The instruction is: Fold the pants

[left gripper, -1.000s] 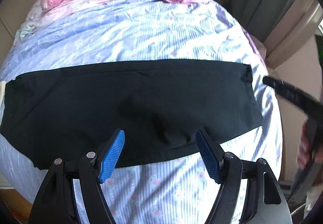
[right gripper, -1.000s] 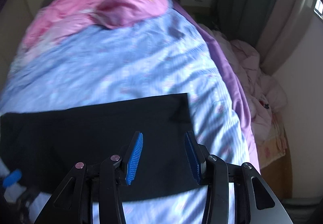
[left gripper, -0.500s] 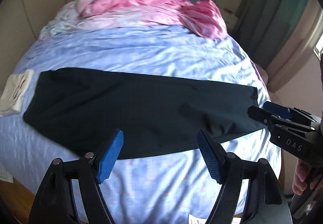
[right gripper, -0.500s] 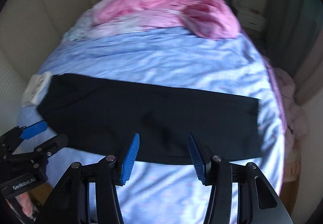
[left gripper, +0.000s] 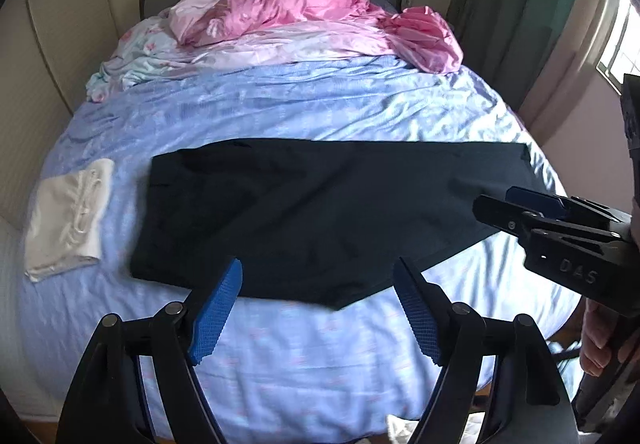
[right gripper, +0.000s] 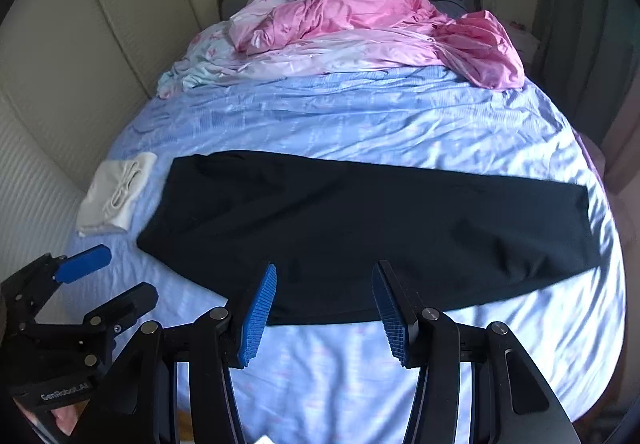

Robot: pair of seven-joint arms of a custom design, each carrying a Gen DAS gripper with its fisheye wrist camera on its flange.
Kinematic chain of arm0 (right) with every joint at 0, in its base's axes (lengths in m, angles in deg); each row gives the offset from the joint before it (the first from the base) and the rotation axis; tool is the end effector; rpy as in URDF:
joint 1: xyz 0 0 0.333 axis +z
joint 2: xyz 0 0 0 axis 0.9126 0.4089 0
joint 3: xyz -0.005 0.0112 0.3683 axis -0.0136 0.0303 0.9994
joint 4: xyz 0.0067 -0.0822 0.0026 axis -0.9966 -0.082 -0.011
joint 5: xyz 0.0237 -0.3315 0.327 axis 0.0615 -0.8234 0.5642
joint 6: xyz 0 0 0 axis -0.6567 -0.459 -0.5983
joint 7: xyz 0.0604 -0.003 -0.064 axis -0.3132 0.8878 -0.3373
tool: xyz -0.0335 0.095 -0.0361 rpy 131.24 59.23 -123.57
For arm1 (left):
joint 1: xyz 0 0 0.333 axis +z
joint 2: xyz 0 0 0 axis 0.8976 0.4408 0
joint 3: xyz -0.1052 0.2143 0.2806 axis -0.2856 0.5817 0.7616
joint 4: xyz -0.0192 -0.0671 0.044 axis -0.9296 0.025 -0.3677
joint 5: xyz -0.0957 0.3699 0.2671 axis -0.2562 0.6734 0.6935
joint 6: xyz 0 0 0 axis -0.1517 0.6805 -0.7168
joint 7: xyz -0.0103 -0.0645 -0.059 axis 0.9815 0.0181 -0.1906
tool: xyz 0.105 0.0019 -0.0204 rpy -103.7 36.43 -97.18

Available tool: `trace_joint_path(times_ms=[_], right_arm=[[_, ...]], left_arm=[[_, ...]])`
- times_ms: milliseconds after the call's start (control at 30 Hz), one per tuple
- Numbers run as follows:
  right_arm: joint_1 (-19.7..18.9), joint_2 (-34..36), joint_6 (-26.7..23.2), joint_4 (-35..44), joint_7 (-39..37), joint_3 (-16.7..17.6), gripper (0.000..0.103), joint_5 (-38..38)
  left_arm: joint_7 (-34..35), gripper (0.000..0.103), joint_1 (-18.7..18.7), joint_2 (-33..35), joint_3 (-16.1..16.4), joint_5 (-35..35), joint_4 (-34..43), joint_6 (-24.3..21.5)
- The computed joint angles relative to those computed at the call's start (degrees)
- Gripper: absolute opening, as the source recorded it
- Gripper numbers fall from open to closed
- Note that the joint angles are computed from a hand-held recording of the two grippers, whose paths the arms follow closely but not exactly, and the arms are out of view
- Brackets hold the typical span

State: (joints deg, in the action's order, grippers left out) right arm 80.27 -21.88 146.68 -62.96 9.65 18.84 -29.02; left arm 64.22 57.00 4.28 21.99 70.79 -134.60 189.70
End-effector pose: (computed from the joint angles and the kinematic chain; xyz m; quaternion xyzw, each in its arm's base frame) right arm 0.5052 0.1328 0.6857 -0.8029 0.5201 -0.0926 0.2764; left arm 0.4125 -0.1704 0.6915 -0.7420 0.6124 -0.1949 0.1908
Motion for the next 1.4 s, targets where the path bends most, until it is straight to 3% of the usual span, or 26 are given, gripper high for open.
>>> trace_joint_path(times_ms=[133, 300, 567, 867, 1133, 1233, 1400], right_arm=[[1.8, -1.0, -0.4, -0.9, 6.3, 3.6, 0.051, -0.1], [4.9, 1.2, -0.1, 0.9, 8.9, 6.1, 0.051, -2.0], [8.7, 10.2, 0.7, 7.4, 12.5, 9.3, 0.051, -6.4], [12.1, 23.5, 4.1, 15.7, 20.4, 11.2, 0.051, -12.4], [14.7, 33.4, 6.1, 23.3, 26.7, 10.4, 0.051, -17.1], [15.3, 36.0, 6.2, 25.4, 27.8, 10.0, 0.051, -18.5], [16.1, 39.6, 5.6, 28.2, 30.2, 9.2, 0.051, -19.9]], left_arm=[[2.8, 0.077, 0.8, -5.1, 4.2, -1.7, -4.5, 0.3], [6.8, 0.077, 3.6, -9.4, 8.2, -3.7, -9.5, 3.3], [19.0, 0.077, 7.6, -8.9, 15.1, -7.5, -13.8, 9.5], [36.7, 0.077, 10.5, 2.8, 23.2, -17.7, -12.2, 16.4], [49.7, 0.077, 10.3, 14.8, 27.0, -32.2, -6.9, 18.5], [53.6, 0.076, 10.4, 18.7, 27.6, -38.9, -4.9, 18.7], [57.8, 0.076, 12.2, 25.2, 25.9, -44.9, -0.7, 18.1]])
